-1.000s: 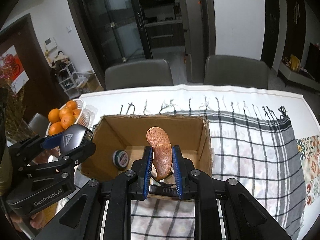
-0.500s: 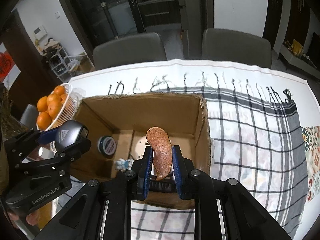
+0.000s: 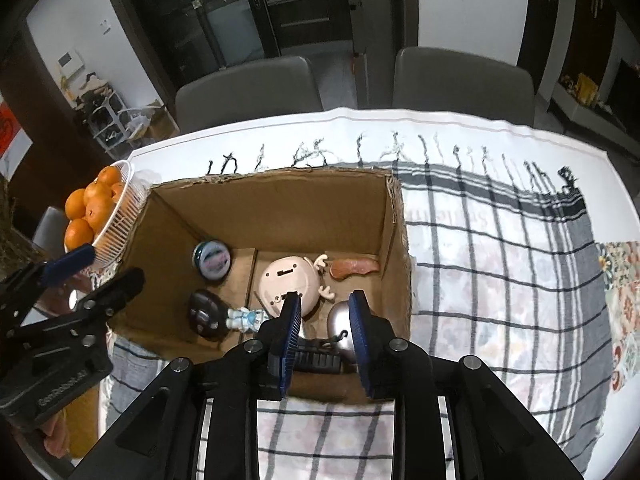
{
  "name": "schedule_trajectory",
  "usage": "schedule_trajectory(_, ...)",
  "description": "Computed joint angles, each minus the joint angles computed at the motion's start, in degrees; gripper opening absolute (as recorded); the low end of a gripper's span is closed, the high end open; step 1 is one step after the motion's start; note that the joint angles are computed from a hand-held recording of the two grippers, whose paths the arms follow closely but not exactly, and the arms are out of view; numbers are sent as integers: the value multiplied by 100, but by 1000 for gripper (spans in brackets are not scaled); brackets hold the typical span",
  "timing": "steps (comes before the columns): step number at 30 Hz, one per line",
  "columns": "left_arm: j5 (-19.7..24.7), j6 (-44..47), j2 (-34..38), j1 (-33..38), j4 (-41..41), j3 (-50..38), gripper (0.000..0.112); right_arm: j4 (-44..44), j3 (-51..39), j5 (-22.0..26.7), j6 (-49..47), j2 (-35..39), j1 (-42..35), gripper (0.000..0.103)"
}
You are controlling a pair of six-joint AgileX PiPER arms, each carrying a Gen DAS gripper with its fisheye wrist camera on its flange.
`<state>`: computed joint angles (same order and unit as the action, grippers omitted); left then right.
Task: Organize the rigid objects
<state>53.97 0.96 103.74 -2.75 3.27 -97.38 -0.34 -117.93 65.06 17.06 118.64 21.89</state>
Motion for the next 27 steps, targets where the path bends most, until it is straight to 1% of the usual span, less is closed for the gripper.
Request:
schedule_trajectory(1,-91,-94,-136,0,58,148,78,-74,113,-54,48,-102,41,29)
schedule_trajectory(2,-271,-327,-358,-44,287,418,80,-209,296,-144,145,-266,108,32)
schedule_trajectory(4,-512,-568,-705,-106,602,831,81,-491,644,-324,343,-574,256,38)
schedule_trajectory(6,-648,-594,-1037,-98,637,1176,84,-815,1019,-519,597,-897,414,47)
schedule_trajectory(8,-815,-764,-1399,-129,827,1565,89,-1127,1438,-690,856,-1248,583,53)
schedule_trajectory(9,-930,-853,-1624,-142,938,1804,89,-1219,1595,-749,954,-1385,644,55)
schedule_trajectory(11,-1145,-1079,-2025,-188,1206,2243,96,-1429,1989,-897,1192,-1715,799,58)
schedule_trajectory(14,-1396,-1535,-2618,-286,1671,2891,98,-1915,2650,-1114,1739,-2239,1094,63)
schedule_trajectory(17,-1560,-1700,-3174,-320,1786,3454,101,-2529,3330,-1287,2412,-2736,1461,66)
schedule_trajectory(19,-1597,-1717,-3524,-345,1771,3782,102,-2859,3638,-1284,2754,-2982,1683,68)
schedule_trajectory(21,-1612,-1740,-3832,-380,1753,4050,102,-3228,3966,-1241,3160,-3251,1940,72)
schedule_trajectory(23,-1647,-1867,-4160,-450,1841,4341,103,-3517,4235,-1166,3496,-3489,2196,74)
schedule_trajectory(25,-1604,-2125,-4470,-576,2012,4591,103,-3758,4479,-1091,3797,-3698,2422,74)
schedule_trajectory(27,-1536,-2221,-4758,-698,2064,4799,103,-4148,4788,-931,4291,-3936,2748,77)
